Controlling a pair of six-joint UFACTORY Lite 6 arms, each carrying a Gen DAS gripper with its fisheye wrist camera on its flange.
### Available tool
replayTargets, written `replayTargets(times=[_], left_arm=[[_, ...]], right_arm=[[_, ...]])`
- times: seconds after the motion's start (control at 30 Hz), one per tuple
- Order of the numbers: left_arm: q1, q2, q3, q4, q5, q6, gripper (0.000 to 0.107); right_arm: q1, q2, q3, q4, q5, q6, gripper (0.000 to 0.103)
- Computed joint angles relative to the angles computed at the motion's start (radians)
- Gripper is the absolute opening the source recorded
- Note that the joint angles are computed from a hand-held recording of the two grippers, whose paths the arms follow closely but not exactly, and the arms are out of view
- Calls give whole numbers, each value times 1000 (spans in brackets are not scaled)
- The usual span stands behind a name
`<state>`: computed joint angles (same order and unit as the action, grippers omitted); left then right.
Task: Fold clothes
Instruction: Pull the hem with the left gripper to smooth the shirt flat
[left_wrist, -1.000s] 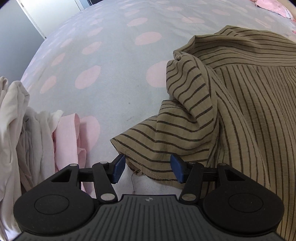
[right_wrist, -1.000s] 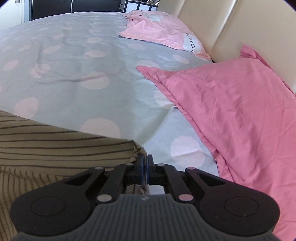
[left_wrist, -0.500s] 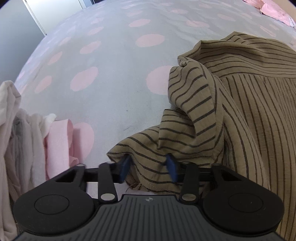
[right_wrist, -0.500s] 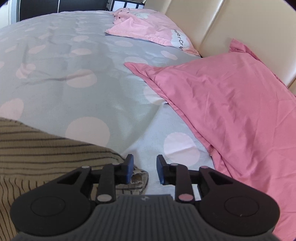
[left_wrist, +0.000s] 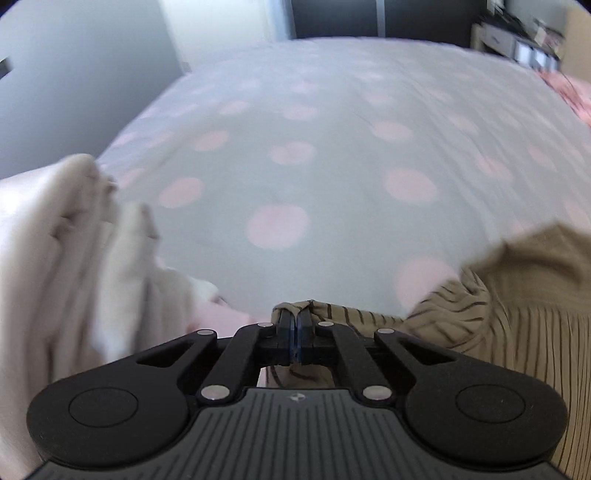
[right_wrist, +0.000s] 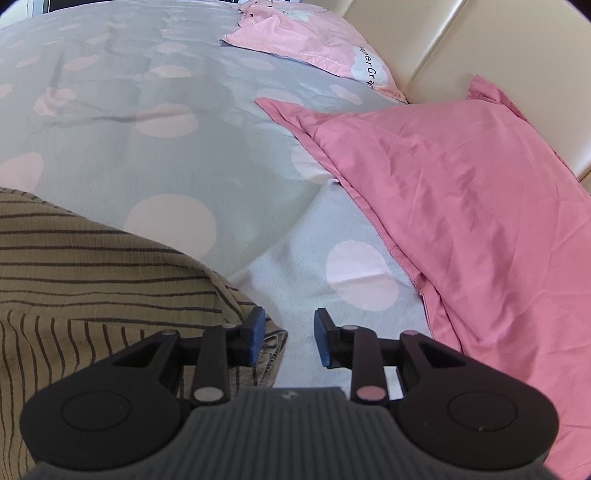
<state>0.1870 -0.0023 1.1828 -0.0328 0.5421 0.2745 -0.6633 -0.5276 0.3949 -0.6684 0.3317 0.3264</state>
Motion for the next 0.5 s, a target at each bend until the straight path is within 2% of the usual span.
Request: replayTargets(times=[0.2,0.3,0.37,0.43,0.5], left_arm=[[-53,72,-9,197,-104,-221,0],[-85,104,-24,330,-116,-371,2],[-75,108,-23,348,-110,-365,3],[-86,111,-27,427,-125,-424,13],[-96,91,-53,563,-151,-543,39]], right_arm=[[-38,30,-2,-28,-32,1,34],[-55,45,-2,-39,-47,2,34],[-56,42,-4,-35,-47,0,35],[-62,42,-6,-37,-53,-1,38],[-69,44,-8,-37,-60,-2,38]])
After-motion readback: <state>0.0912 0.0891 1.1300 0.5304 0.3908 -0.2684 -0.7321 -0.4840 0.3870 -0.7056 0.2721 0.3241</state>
